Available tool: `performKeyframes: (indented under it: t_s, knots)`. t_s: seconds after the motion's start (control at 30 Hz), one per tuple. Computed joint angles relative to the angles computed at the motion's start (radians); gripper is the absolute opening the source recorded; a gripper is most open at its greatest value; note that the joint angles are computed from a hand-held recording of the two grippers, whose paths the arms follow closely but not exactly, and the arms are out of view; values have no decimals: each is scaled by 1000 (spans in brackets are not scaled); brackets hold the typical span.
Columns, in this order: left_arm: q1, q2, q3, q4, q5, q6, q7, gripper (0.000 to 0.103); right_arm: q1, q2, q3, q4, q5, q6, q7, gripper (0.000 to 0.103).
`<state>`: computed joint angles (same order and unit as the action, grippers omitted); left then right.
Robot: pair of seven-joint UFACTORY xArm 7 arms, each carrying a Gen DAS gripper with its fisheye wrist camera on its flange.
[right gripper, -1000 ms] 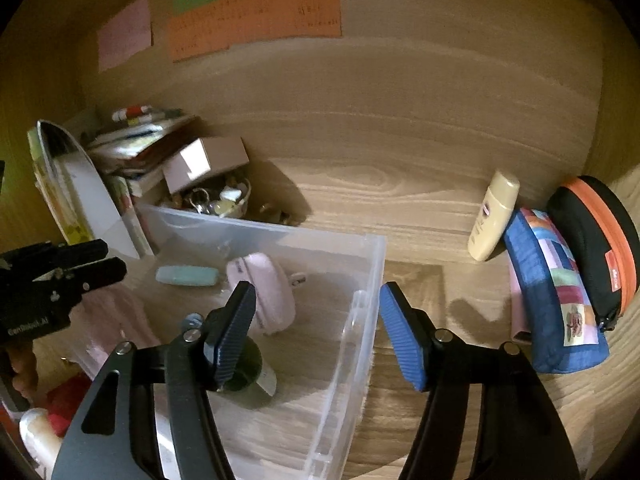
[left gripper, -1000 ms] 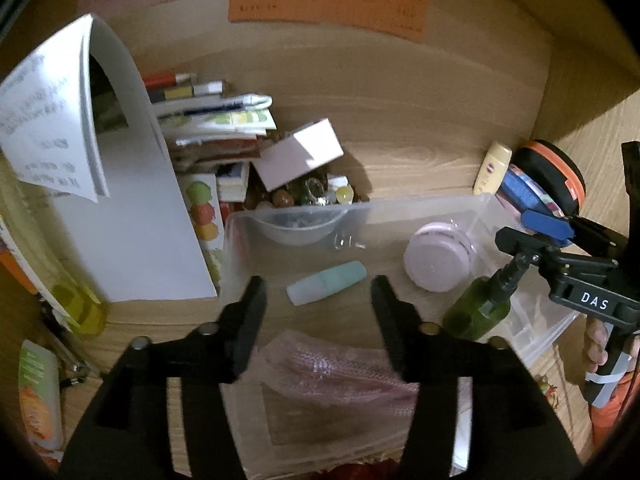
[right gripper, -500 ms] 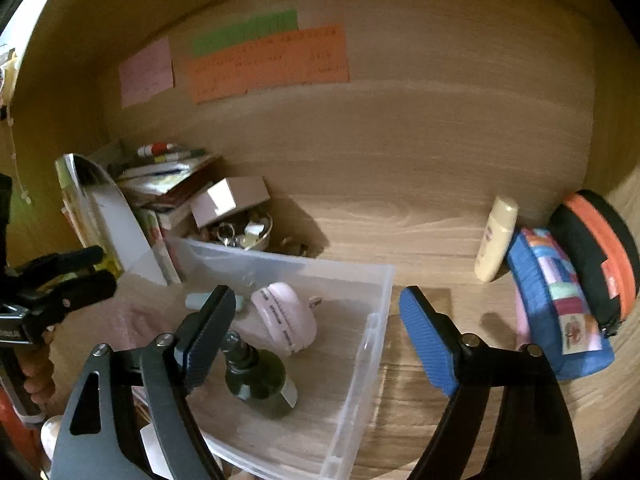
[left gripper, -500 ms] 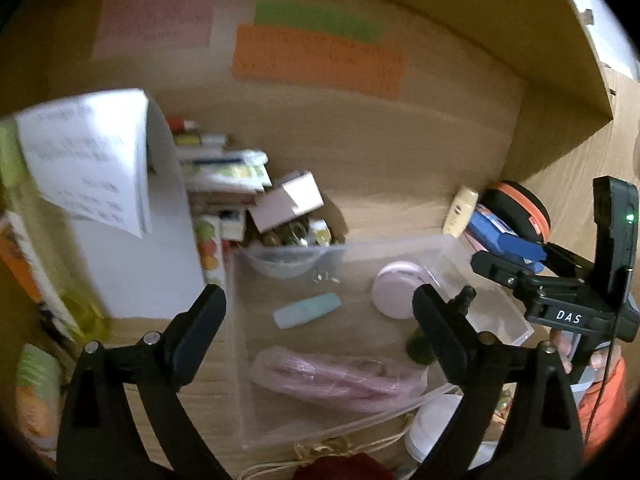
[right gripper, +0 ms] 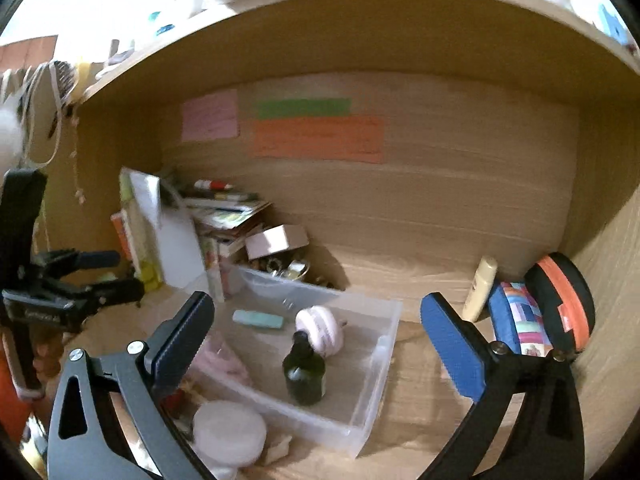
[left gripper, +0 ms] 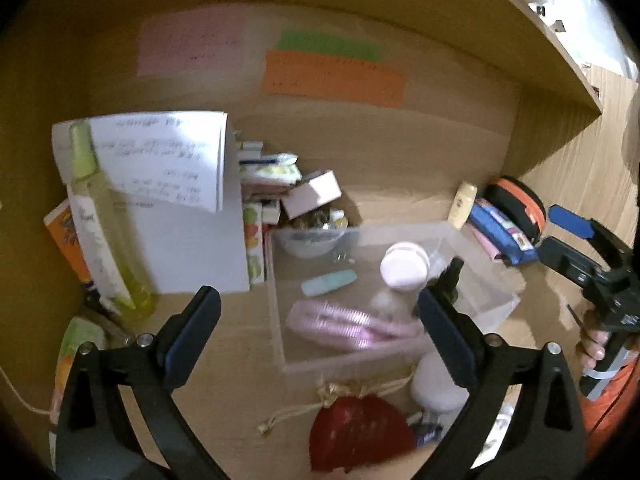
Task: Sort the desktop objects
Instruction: 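Withdraw both grippers from the bin toward the remaining desk items, then grasp the white round powder jar with the right gripper while the left grasps the red velvet pouch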
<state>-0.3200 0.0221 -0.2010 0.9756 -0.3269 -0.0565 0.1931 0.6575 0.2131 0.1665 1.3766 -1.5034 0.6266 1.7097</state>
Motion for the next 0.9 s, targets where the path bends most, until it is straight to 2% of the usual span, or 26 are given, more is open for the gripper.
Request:
performKeyframes:
  t_s: [0.1, 0.17, 0.4, 0.43, 0.5, 0.6, 0.7, 0.9]
  knots:
    - [-1, -19, 21, -33, 93, 25, -83, 100, 6, -8, 12, -16, 47, -7, -39, 103]
    - [-4, -32, 28, -52, 112, 45, -100, 100, 2, -9, 16, -29, 92, -37, -60, 103]
    - [-40, -59, 46, -88, 21, 134, 0, 100, -37, -5, 3, -104, 322, -199, -142, 103]
    - [-49, -58, 49, -86, -16, 159, 39, 100, -45, 1, 2, -113, 374, -229, -174, 103]
    - [-48, -51, 47, -80, -12, 180, 41, 100, -50, 15, -5, -120, 448, -279, -227, 101]
    - [-47, -33, 41, -66, -24, 211, 59, 100, -44, 41, -6, -111, 564, -292, -345, 95]
    - [-42, -8, 31, -38, -86, 274, 120, 100, -26, 77, -4, -75, 656, -260, -467, 94]
    - [-28, 39, 16, 0, -46, 327, 103, 100, 0, 138, -17, -20, 800, -245, -639, 90]
